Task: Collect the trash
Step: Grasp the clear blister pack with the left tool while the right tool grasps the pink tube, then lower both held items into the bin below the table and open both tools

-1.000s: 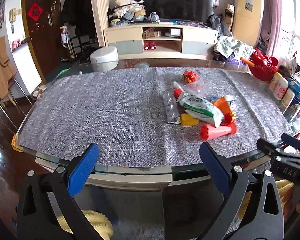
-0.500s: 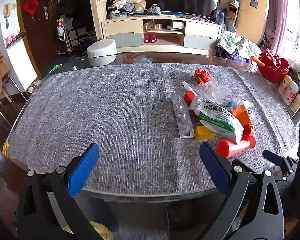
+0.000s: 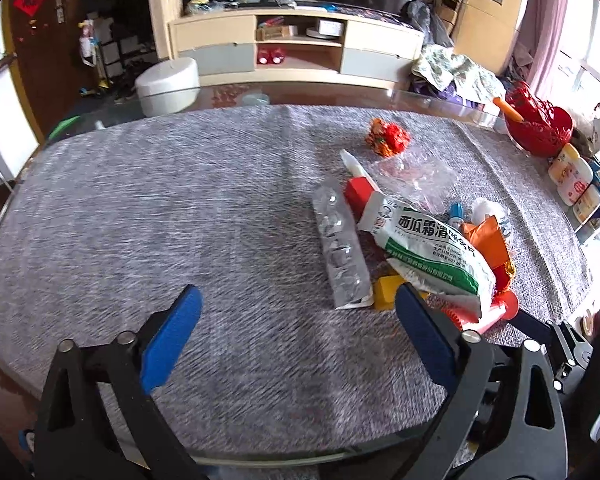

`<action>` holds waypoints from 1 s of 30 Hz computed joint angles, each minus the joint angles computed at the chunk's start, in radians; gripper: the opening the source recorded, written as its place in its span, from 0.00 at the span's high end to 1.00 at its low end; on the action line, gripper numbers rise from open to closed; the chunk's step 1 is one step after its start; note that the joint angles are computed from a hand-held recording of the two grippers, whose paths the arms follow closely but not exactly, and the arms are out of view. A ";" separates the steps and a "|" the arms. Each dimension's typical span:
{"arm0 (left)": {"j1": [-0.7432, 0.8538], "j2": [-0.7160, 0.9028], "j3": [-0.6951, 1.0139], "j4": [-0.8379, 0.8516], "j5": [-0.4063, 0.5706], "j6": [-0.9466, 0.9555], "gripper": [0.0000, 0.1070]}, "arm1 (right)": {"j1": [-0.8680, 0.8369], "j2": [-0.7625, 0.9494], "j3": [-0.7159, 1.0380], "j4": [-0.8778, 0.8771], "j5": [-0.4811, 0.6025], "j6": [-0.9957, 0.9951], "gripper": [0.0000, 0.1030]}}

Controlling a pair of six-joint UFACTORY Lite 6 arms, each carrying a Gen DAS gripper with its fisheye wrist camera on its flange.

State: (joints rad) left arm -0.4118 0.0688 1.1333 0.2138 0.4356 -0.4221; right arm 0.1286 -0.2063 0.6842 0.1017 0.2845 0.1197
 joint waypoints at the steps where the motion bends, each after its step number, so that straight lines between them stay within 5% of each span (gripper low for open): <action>1: 0.002 0.029 0.018 -0.031 -0.008 0.032 0.20 | 0.004 0.005 0.002 -0.016 -0.005 0.013 0.03; 12: 0.028 0.222 0.123 -0.271 -0.047 0.246 0.51 | -0.059 -0.017 -0.011 0.281 0.002 -0.330 0.11; 17: 0.028 0.241 0.137 -0.316 -0.057 0.288 0.80 | -0.080 -0.032 -0.016 0.365 0.025 -0.427 0.12; 30: -0.014 -0.002 -0.018 -0.114 -0.010 0.088 0.81 | -0.115 -0.241 -0.059 0.298 0.141 -0.378 0.12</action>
State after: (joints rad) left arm -0.4256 0.0664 1.1155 0.0995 0.4260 -0.3342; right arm 0.0139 -0.4474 0.6253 0.3992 0.4259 -0.2583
